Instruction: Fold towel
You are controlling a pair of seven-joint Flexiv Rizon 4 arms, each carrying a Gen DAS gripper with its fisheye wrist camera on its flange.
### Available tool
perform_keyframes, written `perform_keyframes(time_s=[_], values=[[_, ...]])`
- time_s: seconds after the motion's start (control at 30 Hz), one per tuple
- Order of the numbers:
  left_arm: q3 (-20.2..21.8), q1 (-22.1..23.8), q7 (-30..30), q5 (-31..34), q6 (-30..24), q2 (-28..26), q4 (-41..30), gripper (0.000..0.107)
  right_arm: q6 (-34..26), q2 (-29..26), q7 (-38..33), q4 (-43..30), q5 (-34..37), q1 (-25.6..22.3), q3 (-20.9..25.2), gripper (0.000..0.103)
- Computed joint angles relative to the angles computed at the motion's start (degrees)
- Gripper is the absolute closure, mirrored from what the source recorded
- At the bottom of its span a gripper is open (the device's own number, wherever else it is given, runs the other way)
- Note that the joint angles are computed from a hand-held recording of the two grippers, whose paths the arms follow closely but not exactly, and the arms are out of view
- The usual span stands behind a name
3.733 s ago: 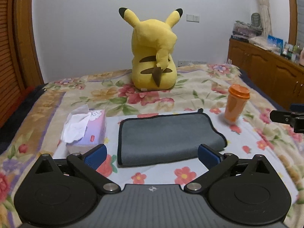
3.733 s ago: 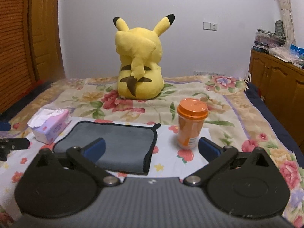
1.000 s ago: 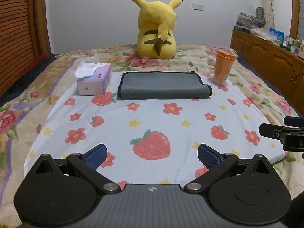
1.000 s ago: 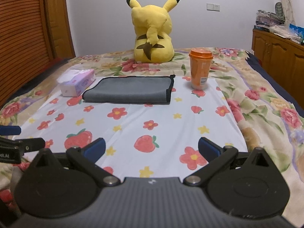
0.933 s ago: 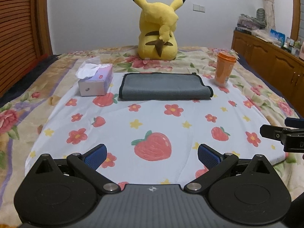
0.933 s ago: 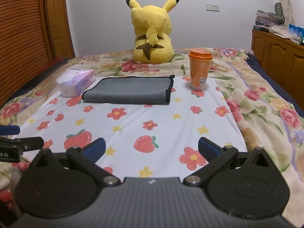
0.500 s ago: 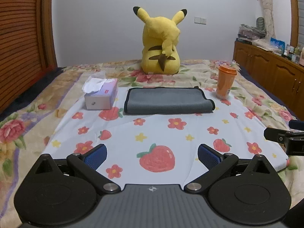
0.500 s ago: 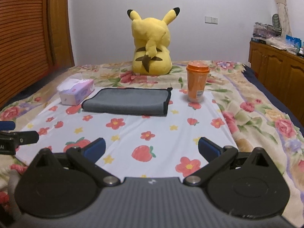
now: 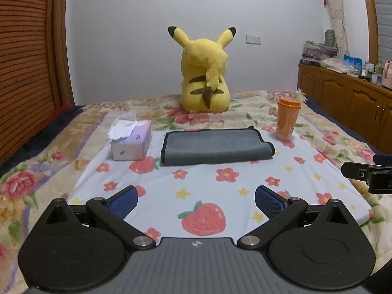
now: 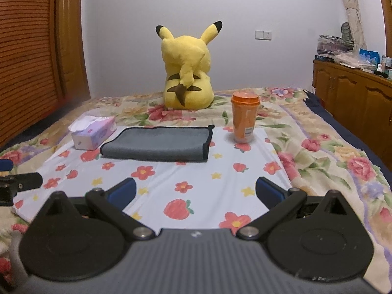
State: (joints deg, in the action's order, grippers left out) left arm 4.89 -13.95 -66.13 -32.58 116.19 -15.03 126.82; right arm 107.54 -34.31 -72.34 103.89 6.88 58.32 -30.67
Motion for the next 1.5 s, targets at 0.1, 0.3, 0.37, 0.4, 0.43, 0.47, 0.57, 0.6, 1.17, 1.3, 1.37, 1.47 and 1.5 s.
perform_keyframes(time_s=[0.1,0.3,0.37,0.4,0.43,0.47,0.57,0.6,1.17,1.3,1.37,1.47,1.5], values=[[-0.49,0.79,-0.89,1.47,1.33,0.01,0.24,0.004,0.74,-0.13,-0.11,0.08,0.6,0.39,-0.45,0.0],[-1.32,1.89,-1.92,3.42,2.75,0.13,0.57,0.004,2.0,-0.54,-1.18,-0.01,2.69,1.32,-1.44,0.0],[-1.06,1.46,-1.38,2.98,3.14,-0.09,0.44,0.004,2.19,-0.53,-1.57,-0.17,3.26,1.16,-1.19,0.0],[-1.06,1.39,-1.22,2.83,3.23,-0.15,0.37,0.004,2.25,-0.52,-1.76,-0.21,3.52,1.1,-1.13,0.0],[-1.18,1.49,-1.28,2.91,3.27,-0.14,0.37,0.004,2.31,-0.6,-1.94,-0.27,3.84,1.2,-1.25,0.0],[-1.28,1.64,-1.42,3.05,3.32,-0.09,0.43,0.004,2.38,-0.65,-2.12,-0.33,4.12,1.31,-1.35,0.0],[-1.06,1.17,-0.7,2.38,4.01,-0.31,0.38,0.004,2.71,-0.72,-2.71,-0.46,4.72,1.29,-1.2,0.0],[-1.16,1.29,-0.69,2.42,4.07,-0.31,0.35,0.004,2.88,-0.76,-2.93,-0.5,4.92,1.3,-1.18,0.0],[-1.63,1.83,-0.74,2.64,4.42,-0.31,0.48,0.004,2.9,-0.65,-4.54,-0.75,6.53,1.44,-0.82,0.0],[-1.66,1.87,-0.78,2.68,4.36,-0.29,0.49,0.004,2.93,-0.66,-4.62,-0.78,6.59,1.44,-0.8,0.0],[-1.65,1.93,-0.83,2.69,4.15,-0.2,0.52,0.004,2.91,-0.7,-4.6,-0.79,6.68,1.53,-0.9,0.0],[-1.68,2.26,-1.15,3.14,4.0,-0.07,0.59,0.004,2.93,-0.72,-4.61,-0.79,6.69,1.58,-0.95,0.0],[-1.71,2.48,-1.31,3.41,3.9,0.01,0.65,0.004,2.94,-0.69,-4.63,-0.78,6.65,1.52,-0.87,0.0]])
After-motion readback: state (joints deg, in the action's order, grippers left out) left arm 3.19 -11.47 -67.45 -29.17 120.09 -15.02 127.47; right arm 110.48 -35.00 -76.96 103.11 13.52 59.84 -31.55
